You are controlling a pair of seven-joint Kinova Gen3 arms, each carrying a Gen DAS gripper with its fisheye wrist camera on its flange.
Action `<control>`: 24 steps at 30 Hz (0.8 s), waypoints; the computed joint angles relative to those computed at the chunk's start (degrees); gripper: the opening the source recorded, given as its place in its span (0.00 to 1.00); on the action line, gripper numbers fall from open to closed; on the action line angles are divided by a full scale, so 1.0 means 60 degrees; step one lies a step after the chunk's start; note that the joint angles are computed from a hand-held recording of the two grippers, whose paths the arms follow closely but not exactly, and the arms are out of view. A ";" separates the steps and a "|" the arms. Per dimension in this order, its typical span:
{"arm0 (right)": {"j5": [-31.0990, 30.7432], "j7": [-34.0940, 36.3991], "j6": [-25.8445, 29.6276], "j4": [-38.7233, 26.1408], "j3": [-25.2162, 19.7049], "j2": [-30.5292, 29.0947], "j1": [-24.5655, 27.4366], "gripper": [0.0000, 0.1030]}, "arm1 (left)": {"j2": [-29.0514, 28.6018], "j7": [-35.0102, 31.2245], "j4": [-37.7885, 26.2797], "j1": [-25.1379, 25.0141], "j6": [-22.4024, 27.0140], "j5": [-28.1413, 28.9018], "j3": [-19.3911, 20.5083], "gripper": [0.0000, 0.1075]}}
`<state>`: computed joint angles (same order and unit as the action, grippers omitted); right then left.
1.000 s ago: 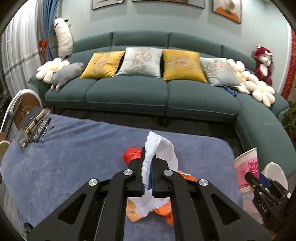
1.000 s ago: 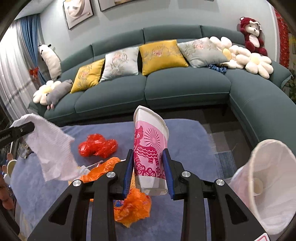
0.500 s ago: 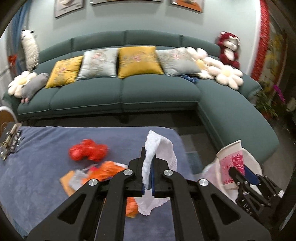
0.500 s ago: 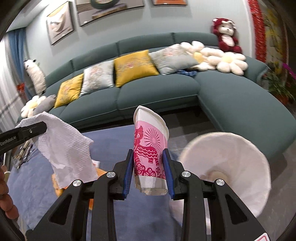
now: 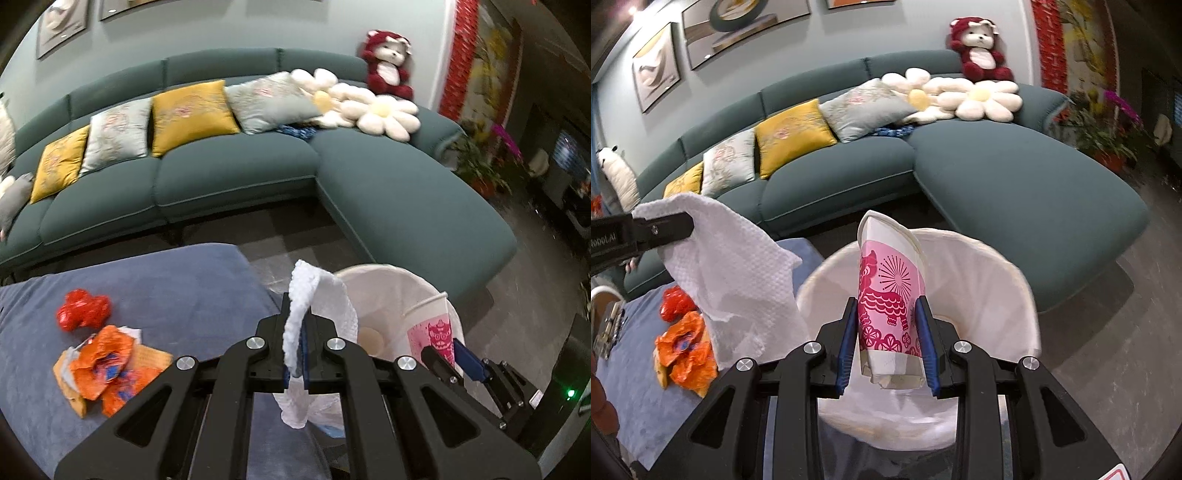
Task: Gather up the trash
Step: 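Open both grippers to drop the pink cup and tissue into the bin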
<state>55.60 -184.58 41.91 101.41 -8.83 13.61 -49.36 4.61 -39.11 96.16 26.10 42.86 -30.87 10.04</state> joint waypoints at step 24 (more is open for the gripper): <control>0.0155 -0.0540 -0.1233 0.0646 0.0298 0.0004 0.0450 0.37 | 0.0601 -0.0987 -0.0263 0.0031 -0.0346 0.1395 -0.0385 0.27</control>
<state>56.53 -187.82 34.51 105.29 -7.05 13.63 -46.66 8.22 -45.03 94.59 26.29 40.78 -22.50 7.74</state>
